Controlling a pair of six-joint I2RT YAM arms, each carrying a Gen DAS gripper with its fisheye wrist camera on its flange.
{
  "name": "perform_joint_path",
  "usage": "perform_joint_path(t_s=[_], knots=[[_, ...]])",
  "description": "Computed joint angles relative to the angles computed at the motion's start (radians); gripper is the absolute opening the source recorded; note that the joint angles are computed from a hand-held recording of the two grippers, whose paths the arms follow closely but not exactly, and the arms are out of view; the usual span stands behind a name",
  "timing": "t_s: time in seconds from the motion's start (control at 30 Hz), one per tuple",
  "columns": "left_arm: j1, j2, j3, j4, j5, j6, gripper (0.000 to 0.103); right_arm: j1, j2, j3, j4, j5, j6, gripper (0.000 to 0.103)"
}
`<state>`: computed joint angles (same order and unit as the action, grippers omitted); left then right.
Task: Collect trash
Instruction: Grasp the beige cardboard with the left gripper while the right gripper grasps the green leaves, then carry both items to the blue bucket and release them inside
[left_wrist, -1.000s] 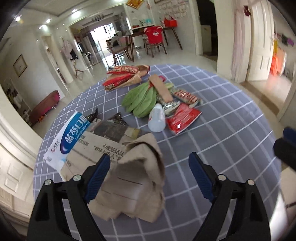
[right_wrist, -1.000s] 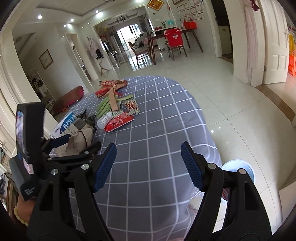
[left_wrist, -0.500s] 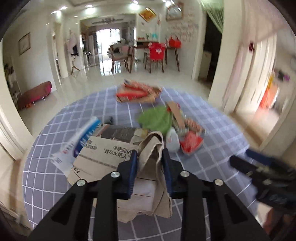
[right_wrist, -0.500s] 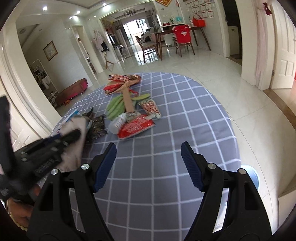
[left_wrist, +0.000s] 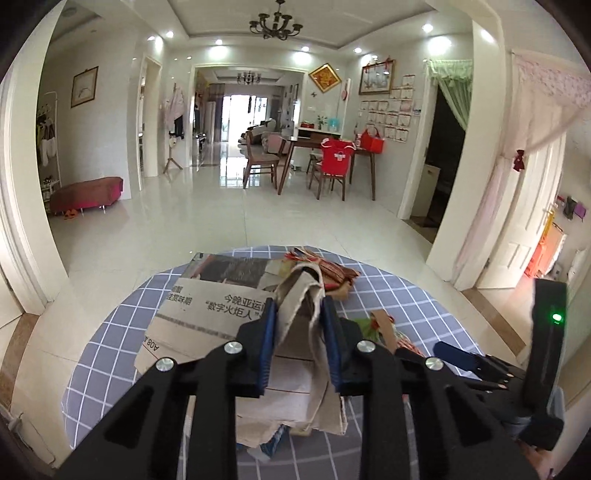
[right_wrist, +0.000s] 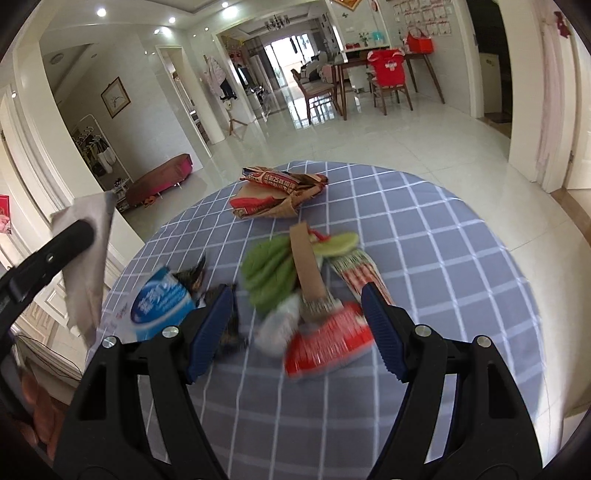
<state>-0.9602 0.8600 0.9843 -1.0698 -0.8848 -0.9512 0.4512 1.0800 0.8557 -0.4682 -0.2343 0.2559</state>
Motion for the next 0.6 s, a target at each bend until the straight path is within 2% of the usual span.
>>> perform_joint_path(t_s=[0.13,0.2,0.23,0.27,0.3,0.37,0.47,0.6], knots=[[0.136,0.002,-0.03,0.139,0.09,0.152,0.024,0.015,0.151,0.069,0.052,-0.004,0.007,0.071],[0.179,0.008,-0.037,0.179,0.12,0.196,0.024,0.027,0.215,0.097,0.069,0.002,0.012,0.071],[0.197,0.015,-0.039,0.196,0.133,0.214,0.024,0.03,0.248,0.114,0.072,-0.003,0.008,0.063],[0.213,0.021,-0.04,0.211,0.145,0.23,0.024,0.032,0.271,0.127,0.073,-0.007,0.003,0.043],[0.214,0.025,-0.044,0.218,0.147,0.231,0.024,0.031,0.294,0.142,0.069,-0.013,-0.006,0.031],[0.221,0.039,-0.038,0.228,0.152,0.241,0.024,0.026,0.311,0.154,0.07,-0.033,-0.024,0.019],[0.199,0.056,-0.017,0.22,0.131,0.234,0.024,0.012,0.246,0.12,0.088,-0.073,-0.042,0.015],[0.116,0.075,0.018,0.171,0.065,0.167,0.024,-0.045,0.151,0.108,0.064,-0.147,-0.048,0.015]])
